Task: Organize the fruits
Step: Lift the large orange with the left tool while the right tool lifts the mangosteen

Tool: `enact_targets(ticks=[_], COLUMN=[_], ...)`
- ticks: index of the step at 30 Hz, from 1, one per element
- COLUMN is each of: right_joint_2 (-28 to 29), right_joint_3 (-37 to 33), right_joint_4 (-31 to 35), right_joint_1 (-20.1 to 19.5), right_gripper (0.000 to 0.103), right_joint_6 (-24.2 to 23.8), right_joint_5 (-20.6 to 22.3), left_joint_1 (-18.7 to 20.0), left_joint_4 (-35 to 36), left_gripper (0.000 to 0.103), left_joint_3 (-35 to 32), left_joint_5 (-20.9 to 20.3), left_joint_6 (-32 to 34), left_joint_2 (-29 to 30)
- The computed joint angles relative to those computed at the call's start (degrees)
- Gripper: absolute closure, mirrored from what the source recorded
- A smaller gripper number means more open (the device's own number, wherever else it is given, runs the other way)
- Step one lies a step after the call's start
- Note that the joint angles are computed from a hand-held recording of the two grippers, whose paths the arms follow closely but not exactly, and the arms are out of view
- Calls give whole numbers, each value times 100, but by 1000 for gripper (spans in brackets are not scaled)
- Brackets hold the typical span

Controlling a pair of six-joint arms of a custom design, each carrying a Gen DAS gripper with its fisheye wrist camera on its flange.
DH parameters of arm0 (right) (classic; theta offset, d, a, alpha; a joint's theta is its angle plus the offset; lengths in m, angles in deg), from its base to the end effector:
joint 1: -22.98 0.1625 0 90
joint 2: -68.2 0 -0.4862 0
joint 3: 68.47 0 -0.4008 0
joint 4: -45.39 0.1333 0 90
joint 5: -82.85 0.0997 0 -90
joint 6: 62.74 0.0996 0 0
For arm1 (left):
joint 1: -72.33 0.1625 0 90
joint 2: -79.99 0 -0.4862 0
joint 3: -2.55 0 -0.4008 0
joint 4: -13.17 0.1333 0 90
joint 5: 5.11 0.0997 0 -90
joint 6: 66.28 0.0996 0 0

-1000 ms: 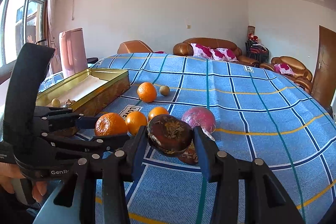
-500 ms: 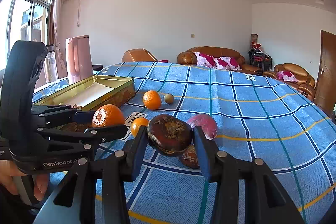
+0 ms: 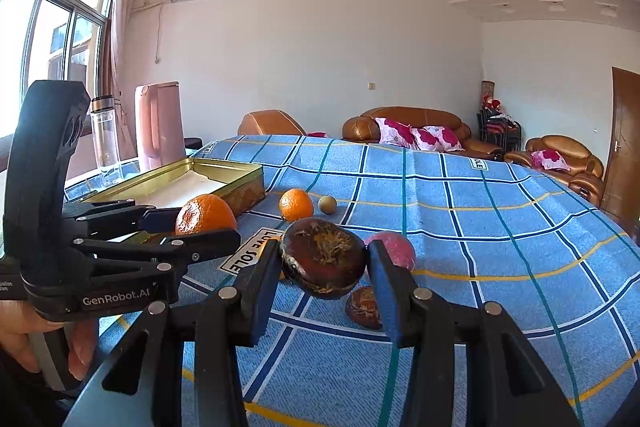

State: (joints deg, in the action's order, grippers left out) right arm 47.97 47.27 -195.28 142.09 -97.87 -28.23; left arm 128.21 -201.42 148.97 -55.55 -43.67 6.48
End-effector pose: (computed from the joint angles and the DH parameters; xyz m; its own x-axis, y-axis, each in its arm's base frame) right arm 0.3532 -0.4339 -0.0396 -0.6243 -0.4475 0.6403 -0.7790 0.2954 -0.5530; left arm -0.0491 -0.4232 0.2762 -0.7142 0.2147 -0.6662 0.6742 0.4666 -0.5724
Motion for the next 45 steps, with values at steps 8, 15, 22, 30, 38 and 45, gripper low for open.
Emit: enact_targets(ticks=[8,15,22,30,38,45], right_joint_2=[41,59,73,85,110,130], right_joint_3=[17,46,66,113,117,149], right_joint_4=[-162,-306,-402,-520,-610,-714], right_joint_1=[17,20,3,-23,-29,-51], right_gripper=[57,57,57,57,57,57], right_joint_6=[-91,-176,-232,-281,-323,-355], right_joint_5=[12,75,151,247,337,421], left_joint_1=[-64,-146,-202,-276,-336,-384], left_joint_4=[-428,-831,-1121,-1415,-1631,-1884], left_gripper=[54,54,54,54,54,54], left_joint_3=[76,164,222,301,345,382], left_joint_5=[33,82,107,154,175,196], left_joint_6=[167,351,485,598,716,865], left_joint_2=[85,190,259,336,374,447])
